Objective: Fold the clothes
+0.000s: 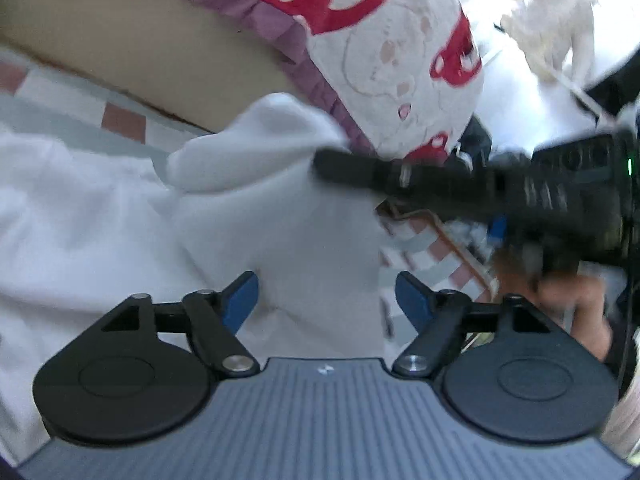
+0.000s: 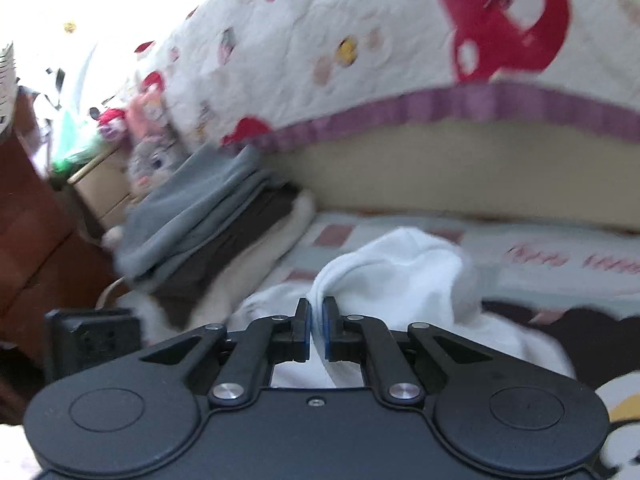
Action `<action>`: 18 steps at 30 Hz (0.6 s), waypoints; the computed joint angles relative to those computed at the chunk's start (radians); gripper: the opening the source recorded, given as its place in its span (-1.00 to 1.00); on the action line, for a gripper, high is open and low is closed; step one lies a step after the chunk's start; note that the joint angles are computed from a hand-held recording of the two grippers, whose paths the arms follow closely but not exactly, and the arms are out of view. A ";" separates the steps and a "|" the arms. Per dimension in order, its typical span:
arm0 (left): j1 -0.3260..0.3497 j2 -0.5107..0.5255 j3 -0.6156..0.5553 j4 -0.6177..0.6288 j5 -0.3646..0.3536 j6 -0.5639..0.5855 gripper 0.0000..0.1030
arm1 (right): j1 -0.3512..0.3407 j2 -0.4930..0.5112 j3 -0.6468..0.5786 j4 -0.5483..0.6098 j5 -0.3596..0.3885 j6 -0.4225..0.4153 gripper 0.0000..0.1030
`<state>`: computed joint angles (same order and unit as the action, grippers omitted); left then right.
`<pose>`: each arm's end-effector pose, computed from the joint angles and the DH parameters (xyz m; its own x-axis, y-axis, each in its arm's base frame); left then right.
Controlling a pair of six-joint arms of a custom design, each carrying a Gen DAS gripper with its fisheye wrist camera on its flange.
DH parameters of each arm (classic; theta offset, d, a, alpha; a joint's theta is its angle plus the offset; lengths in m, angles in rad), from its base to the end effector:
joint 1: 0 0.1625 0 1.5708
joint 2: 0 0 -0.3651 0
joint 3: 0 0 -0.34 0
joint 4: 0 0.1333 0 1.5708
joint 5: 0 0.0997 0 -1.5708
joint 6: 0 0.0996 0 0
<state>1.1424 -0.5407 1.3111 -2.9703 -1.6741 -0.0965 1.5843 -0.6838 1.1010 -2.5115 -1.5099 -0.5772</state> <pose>-0.1772 -0.6841 0.0922 -0.9078 0.3954 0.1397 0.2496 0.7772 -0.5776 0.1492 -0.7280 0.2191 -0.8296 -0.5093 0.2286 -0.5542 0.7017 -0.4477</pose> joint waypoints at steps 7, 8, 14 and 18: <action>0.039 0.012 -0.013 -0.008 0.009 0.013 -0.92 | -0.034 0.022 -0.044 0.077 0.072 0.109 -0.72; 0.036 0.007 -0.013 -0.006 0.060 -0.002 -0.92 | -0.040 0.027 -0.065 0.063 0.073 0.110 -0.70; 0.022 0.012 -0.053 0.076 0.406 0.021 -0.92 | -0.067 0.019 -0.067 -0.154 -0.128 0.084 -0.08; 0.058 0.006 -0.069 0.097 0.347 -0.100 -0.92 | -0.073 0.020 0.008 -0.292 -0.382 0.009 -0.08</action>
<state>1.2008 -0.5349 1.2417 -2.8731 -1.3276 -0.1960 1.5117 -0.6635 1.1093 -2.8039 -1.8922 -0.5684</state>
